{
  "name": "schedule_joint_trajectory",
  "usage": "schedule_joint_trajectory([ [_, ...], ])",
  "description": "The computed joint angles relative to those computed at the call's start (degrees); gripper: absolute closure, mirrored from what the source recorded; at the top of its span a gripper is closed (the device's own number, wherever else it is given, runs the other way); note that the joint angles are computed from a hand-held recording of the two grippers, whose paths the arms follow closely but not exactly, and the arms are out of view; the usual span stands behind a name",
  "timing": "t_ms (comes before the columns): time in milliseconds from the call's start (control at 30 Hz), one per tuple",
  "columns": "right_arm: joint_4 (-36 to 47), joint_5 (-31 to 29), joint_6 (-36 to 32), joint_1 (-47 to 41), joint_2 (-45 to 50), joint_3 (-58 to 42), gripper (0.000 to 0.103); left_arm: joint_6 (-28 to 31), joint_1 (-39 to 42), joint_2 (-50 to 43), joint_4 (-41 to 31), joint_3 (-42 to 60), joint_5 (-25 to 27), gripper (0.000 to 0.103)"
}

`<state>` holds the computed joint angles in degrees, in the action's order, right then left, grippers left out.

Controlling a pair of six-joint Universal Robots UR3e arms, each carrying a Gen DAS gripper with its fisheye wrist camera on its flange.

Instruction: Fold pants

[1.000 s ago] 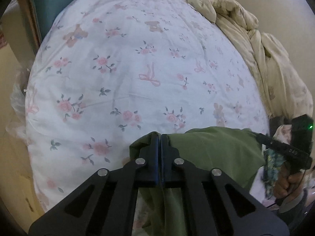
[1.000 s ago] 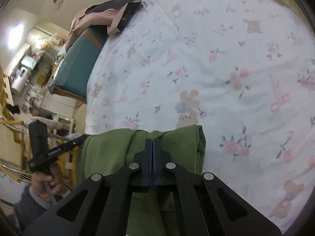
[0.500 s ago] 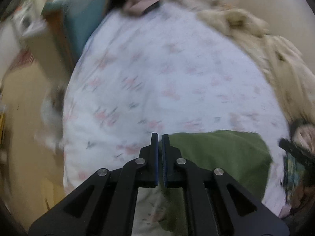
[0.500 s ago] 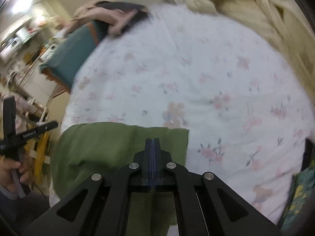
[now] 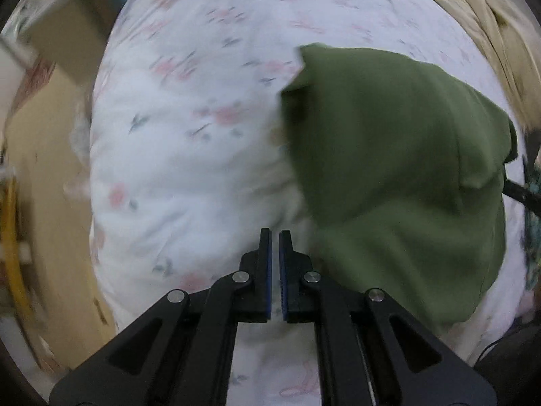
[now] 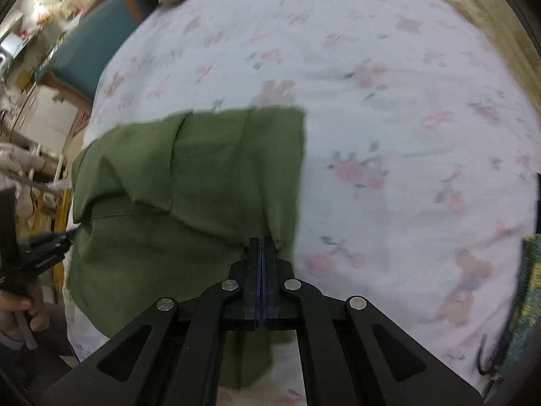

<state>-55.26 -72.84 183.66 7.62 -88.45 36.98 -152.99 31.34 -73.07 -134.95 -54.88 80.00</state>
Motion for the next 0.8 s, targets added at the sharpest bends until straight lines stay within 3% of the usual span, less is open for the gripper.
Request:
schedule_joint_trajectory([
  [33, 0.40, 0.25, -0.43, -1.41, -1.09, -0.18, 0.102, 0.88, 3.04, 0.46, -1.29, 1.01, -1.46, 0.099],
  [100, 0.29, 4.77, -1.77, -6.72, -5.35, 2.70, 0.096, 3.37, 9.24, 1.85, -3.26, 2.84, -5.49, 0.075],
  [133, 0.78, 7.43, -3.26, -9.41, -7.02, 4.05, 0.094, 5.23, 13.28, 2.77, -4.91, 4.07, -8.43, 0.045],
  [167, 1.03, 9.58, -4.58, -11.97, -8.68, 5.42, 0.084, 7.22, 17.32, 3.88, -6.70, 5.29, -11.20, 0.024],
  [200, 0.68, 11.06, -5.49, -13.82, -10.69, 7.92, 0.060, 8.91, 20.56, 4.83, -8.34, 6.52, -13.41, 0.019],
  [233, 1.71, 13.86, -7.04, -16.75, -12.65, 10.10, 0.044, 9.74, 22.04, 4.66, -9.78, 7.82, -15.12, 0.017],
  [267, 2.07, 15.45, -7.37, -18.00, -14.02, 11.82, 0.019, 12.44, 24.48, 4.06, -14.14, 10.22, -17.91, 0.017],
  [300, 1.15, 17.08, -6.83, -18.53, -14.86, 14.00, 0.016, 13.93, 24.61, 2.73, -17.68, 11.99, -19.67, 0.016],
  [367, -0.50, 20.92, -7.42, -19.42, -15.96, 18.27, 0.016, 14.67, 21.59, -0.97, -22.42, 13.88, -22.59, 0.016],
  [400, -0.17, 22.24, -8.42, -20.03, -16.40, 19.59, 0.016, 13.00, 18.19, -1.22, -21.18, 11.23, -23.50, 0.015],
  [467, -0.92, 24.65, -10.12, -18.76, -16.24, 23.75, 0.016, 8.96, 11.95, -0.31, -15.37, 4.46, -22.83, 0.008],
  [533, -4.59, 23.87, -9.54, -15.04, -14.93, 27.18, 0.016, 2.97, 3.66, 0.51, -4.79, -5.24, -18.96, 0.008],
  [600, -8.56, 21.46, -8.41, -10.45, -13.28, 30.66, 0.016, 2.51, 2.26, 1.90, -0.08, -12.09, -19.02, 0.006],
  [700, -16.91, 21.04, -6.10, -7.74, -14.50, 38.01, 0.007, 5.04, 2.04, 2.68, 3.50, -15.58, -19.82, 0.006],
  [800, -20.73, 19.50, -4.78, -4.58, -12.87, 37.36, 0.011, 7.93, 1.88, 1.98, 3.42, -16.03, -20.66, 0.014],
])
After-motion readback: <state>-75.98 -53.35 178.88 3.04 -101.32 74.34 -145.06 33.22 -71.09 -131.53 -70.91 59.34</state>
